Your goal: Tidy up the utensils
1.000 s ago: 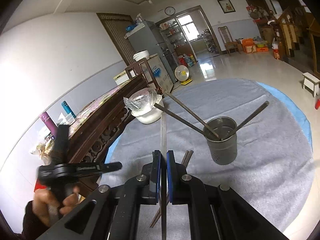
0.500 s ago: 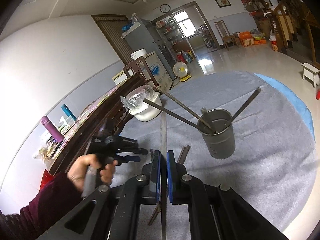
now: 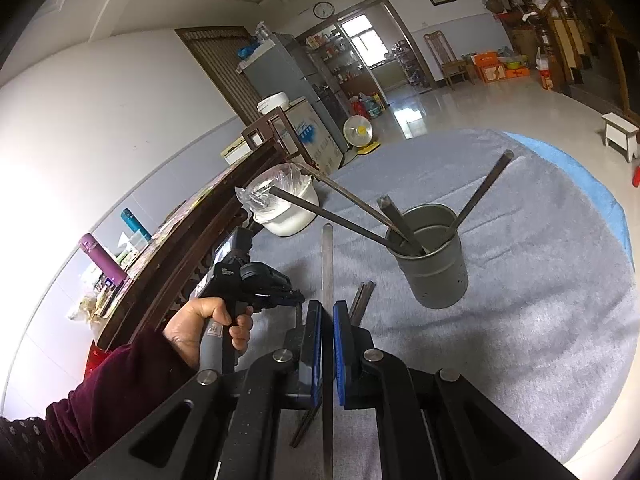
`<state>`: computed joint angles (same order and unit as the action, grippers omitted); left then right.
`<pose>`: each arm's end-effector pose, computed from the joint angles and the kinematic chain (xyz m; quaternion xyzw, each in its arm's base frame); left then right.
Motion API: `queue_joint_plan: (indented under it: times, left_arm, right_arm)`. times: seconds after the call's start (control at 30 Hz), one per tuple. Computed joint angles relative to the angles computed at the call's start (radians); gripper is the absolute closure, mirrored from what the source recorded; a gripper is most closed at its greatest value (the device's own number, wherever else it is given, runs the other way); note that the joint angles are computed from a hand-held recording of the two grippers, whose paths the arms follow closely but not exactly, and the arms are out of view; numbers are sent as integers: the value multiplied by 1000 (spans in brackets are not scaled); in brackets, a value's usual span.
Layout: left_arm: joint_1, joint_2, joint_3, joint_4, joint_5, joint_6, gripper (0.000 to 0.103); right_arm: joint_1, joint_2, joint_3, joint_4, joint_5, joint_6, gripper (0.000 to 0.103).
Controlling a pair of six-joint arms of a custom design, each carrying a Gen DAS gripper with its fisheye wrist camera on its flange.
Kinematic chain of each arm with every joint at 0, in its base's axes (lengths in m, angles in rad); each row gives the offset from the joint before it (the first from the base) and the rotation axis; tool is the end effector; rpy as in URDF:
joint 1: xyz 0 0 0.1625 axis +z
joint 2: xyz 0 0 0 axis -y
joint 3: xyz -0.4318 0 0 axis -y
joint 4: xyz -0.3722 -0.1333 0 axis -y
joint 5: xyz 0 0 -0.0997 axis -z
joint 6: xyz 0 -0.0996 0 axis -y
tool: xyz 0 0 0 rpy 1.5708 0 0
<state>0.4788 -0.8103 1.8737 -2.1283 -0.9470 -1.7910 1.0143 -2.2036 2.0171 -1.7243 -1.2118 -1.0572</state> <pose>-0.3791 -0.4125 0.0310 -0.2434 0.8921 -0.2639 0.2745 0.0185 -0.2888 0.5250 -0.2695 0.9320 -0.2422 0.0015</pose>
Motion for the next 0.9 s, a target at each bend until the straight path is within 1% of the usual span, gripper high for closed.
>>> queue_joint_plan:
  times: [0.1,0.2,0.3,0.33,0.4,0.43,0.53,0.57,0.6,0.63,0.7,0.87,0.9]
  left_arm:
    - [-54,-5,-9,38,41,-2,98]
    - [-129,-20,-25,82,94,-2,98]
    - [-192,-40,-47,135,151,2,98]
    - [-219,-44,-60,154,174,4,98]
    - [-251,-40,-98,178,213,21,98]
    - [-259,-55,-98,186,230,31,98]
    - [-299,-59,-140,218,293,60,98]
    - [-302,-60,-147,214,310,77,98]
    - [-313,-57,-164,223,329,90,98]
    - [-317,-55,-179,228,344,106,98]
    - [-331,-46,-203,214,368,146,98]
    - [-340,-15,-256,122,419,286,98]
    - [-346,-14,-260,116,421,296,98]
  right_arm:
    - [16,-4,-2,-16,3,1,97]
    - [38,-3,-9,-46,21,13,97]
    - [68,5,-14,-100,40,44,97]
    - [80,9,-15,-125,51,59,97]
    - [104,18,-15,-186,75,92,97]
    - [121,25,-12,-230,83,112,97]
    - [176,54,-6,-368,92,177,97]
    - [199,64,4,-443,92,197,97]
    - [225,76,20,-536,79,220,97]
    - [246,90,27,-602,67,237,97]
    - [293,130,37,-746,43,302,97]
    - [391,227,48,-1016,-36,438,97]
    - [408,246,54,-1078,-57,463,97]
